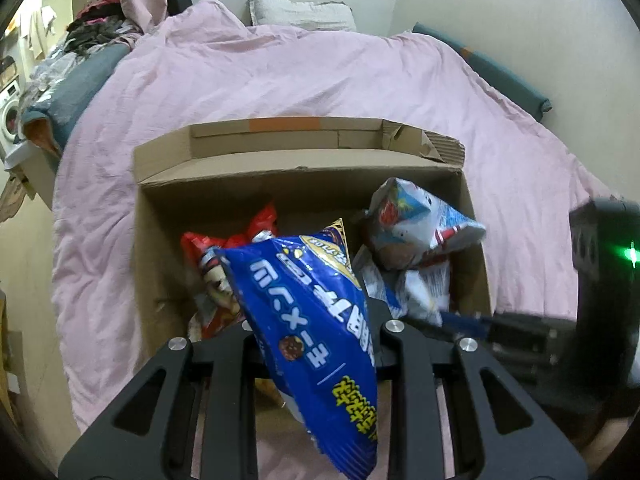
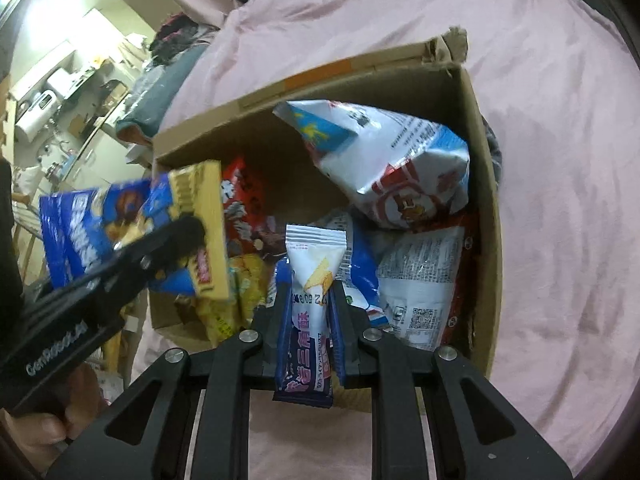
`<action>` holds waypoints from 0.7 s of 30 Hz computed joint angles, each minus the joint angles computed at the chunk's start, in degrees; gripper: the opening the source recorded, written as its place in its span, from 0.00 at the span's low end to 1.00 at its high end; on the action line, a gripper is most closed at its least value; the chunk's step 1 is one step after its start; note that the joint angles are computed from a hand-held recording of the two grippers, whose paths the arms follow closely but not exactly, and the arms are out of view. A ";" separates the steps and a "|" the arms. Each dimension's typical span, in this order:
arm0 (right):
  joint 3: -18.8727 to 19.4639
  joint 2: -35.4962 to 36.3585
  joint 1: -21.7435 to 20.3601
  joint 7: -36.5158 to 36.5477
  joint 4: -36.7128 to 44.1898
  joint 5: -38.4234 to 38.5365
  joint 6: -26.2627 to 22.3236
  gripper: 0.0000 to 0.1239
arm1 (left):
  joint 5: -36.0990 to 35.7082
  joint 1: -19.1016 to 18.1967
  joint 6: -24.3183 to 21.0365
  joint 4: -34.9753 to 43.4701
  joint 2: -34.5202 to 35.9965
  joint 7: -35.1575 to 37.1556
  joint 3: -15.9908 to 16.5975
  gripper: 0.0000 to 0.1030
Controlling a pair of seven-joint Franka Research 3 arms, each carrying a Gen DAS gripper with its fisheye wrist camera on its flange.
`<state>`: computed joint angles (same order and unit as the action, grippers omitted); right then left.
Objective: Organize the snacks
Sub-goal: 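Open both grippers to drop the blue bag and snack bar into the box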
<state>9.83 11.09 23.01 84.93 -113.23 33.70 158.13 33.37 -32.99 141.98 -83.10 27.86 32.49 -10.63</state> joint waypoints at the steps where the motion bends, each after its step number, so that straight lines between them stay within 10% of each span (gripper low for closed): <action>1: -0.21 0.16 0.19 0.65 0.18 -0.60 -0.04 0.15 | -0.08 -0.11 -0.54 1.59 1.15 0.24 0.07 0.21; 10: -0.24 1.84 0.25 3.51 1.71 -2.24 -0.67 0.16 | -0.39 -2.42 -7.09 10.63 7.43 3.12 1.98 0.23; 17: -0.56 1.27 -0.07 4.45 0.78 -2.13 -1.34 0.16 | 4.19 -4.27 -9.13 8.12 4.88 -1.02 3.86 0.80; 21: -0.04 0.91 -0.43 3.06 0.64 -0.63 -0.84 0.18 | 6.04 -3.87 -10.62 6.54 3.00 -2.62 3.13 0.81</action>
<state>9.79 12.00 22.58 87.98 -112.59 33.08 157.29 39.41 -36.86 131.36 -76.56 30.86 29.87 -7.50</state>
